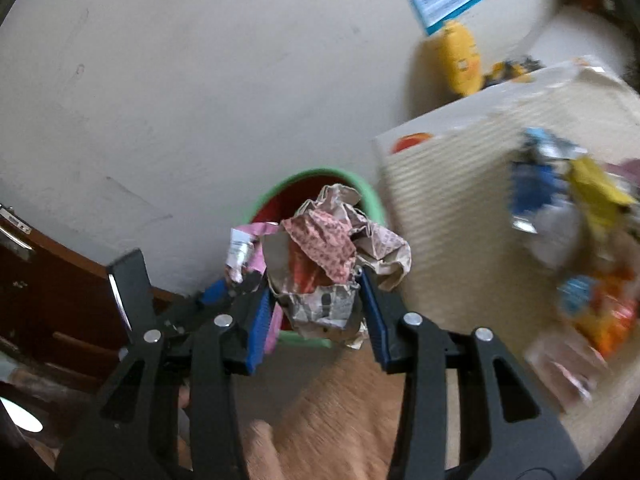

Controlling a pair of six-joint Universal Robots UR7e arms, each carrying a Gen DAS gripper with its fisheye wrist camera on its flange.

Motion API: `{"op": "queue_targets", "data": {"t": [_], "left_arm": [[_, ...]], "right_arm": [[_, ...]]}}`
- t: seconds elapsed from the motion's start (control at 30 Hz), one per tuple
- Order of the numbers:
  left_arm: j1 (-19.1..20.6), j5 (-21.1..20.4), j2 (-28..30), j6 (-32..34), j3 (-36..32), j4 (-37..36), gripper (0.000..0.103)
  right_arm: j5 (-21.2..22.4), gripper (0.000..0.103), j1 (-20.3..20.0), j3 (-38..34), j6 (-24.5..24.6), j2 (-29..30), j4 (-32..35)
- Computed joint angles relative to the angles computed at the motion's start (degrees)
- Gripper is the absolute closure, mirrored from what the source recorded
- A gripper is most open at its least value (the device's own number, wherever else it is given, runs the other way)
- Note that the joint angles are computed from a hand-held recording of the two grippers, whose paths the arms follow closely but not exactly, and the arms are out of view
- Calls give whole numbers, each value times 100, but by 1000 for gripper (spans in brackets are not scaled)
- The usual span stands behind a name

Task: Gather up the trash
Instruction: 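Carry the pink wrapper into the red bucket with the left tool while the right tool drops crumpled paper there, then grasp the orange chip bag on the table with the left tool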

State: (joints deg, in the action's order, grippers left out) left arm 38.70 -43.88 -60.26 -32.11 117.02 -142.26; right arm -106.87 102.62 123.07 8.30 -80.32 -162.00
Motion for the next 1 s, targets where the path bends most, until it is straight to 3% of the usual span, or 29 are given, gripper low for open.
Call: {"op": "queue_targets", "data": {"t": [0.07, 0.17, 0.2, 0.3, 0.5, 0.77, 0.83, 0.9, 1.0], "left_arm": [[32, 44, -7, -13, 1, 5, 65], [27, 141, -21, -76, 41, -13, 49], [13, 172, -25, -88, 65, -46, 43], [-24, 204, -33, -105, 90, -40, 40], [-104, 99, 17, -178, 76, -57, 40], [-368, -162, 257, 62, -47, -174, 40], [-452, -273, 352, 156, -91, -173, 40], [-539, -363, 430, 229, -113, -169, 40], [-689, -540, 571, 341, -177, -148, 40]], "right_arm": [[246, 56, -95, -186, 49, 259, -67], [448, 25, -202, -282, 172, 423, -247], [454, 22, -198, -301, 216, 432, -283], [406, 22, -252, -170, 187, 271, -332], [-312, 16, -301, 422, -36, -447, -318], [-2407, 15, -520, 1285, -344, -1615, -267], [-2702, 15, -727, 1459, -405, -1795, -203], [-2522, 7, -1136, 1539, -369, -2132, 428], [-2008, 7, -1691, 1804, -396, -2461, 506]]}}
